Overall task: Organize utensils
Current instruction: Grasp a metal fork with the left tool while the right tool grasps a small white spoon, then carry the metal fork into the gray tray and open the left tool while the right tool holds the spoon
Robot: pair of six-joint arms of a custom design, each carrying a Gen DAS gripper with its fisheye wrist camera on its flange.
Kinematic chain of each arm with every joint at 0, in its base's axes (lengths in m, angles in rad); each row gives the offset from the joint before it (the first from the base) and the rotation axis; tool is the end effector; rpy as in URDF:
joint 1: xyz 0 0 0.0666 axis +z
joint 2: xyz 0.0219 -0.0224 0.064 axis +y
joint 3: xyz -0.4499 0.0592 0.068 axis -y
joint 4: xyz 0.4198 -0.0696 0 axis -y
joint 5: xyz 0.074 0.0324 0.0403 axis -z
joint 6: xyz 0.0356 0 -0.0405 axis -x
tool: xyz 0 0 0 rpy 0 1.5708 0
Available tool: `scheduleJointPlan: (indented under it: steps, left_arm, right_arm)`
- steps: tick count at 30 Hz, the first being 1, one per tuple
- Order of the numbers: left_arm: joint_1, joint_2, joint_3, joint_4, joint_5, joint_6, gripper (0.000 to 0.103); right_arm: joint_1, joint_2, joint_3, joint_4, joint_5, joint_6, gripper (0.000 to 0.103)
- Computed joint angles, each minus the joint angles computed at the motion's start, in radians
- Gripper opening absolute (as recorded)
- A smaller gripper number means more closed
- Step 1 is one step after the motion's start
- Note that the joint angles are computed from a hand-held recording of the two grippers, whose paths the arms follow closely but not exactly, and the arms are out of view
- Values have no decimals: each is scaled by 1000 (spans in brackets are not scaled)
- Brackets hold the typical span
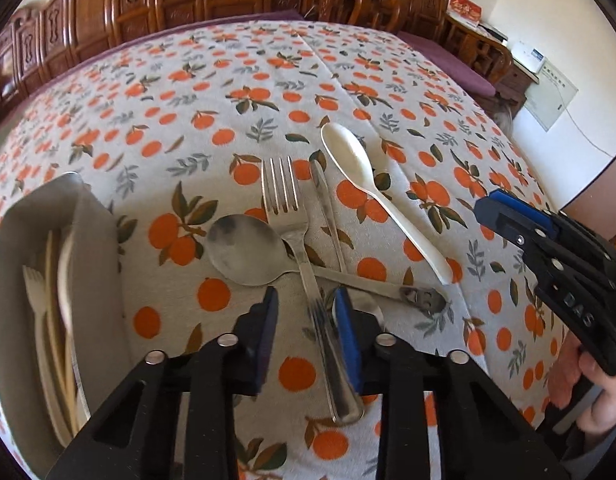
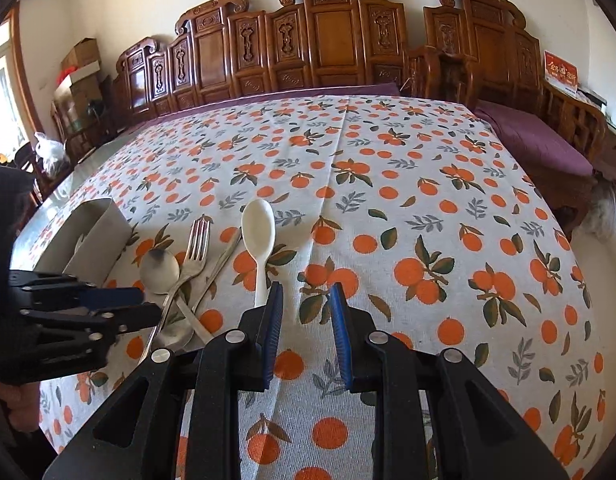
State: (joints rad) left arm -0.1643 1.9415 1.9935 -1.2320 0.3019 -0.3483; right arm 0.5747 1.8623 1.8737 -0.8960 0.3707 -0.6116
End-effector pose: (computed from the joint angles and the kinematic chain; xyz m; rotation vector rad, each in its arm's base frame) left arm 0.6971 -0.1267 0.4472 0.7643 2.5952 -0.3604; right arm 0.5980 0.3714 0.4637 0.2027 2.3701 0.1049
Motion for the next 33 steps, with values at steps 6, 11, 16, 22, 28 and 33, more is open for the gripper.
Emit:
scheduleJointPlan:
  steps: [6,11,16,22,28,33]
  left_arm:
    - [-18,20,14,-6,-52,15,22]
    - [-20,28,24,-6,-53,22,9]
    - [-14,21,19,-5,-37,11,6]
    - [3,-22,-23,31,-11,-27,6]
    - [25,-47,-25,42,26,-45,6]
    - [45,-60,-17,39,57,-57,6]
  right_arm:
    - [2,3,7,0,-1,8,27]
    - [4,9,15,-2,-3,14,27]
    - [2,15,20,-7,-8,15,27]
    - [-4,40,48,-10,-36,12,27]
    - [-8,81,101,-25,-65,43,26]
    - [-10,126,159,-66,-72,80,26]
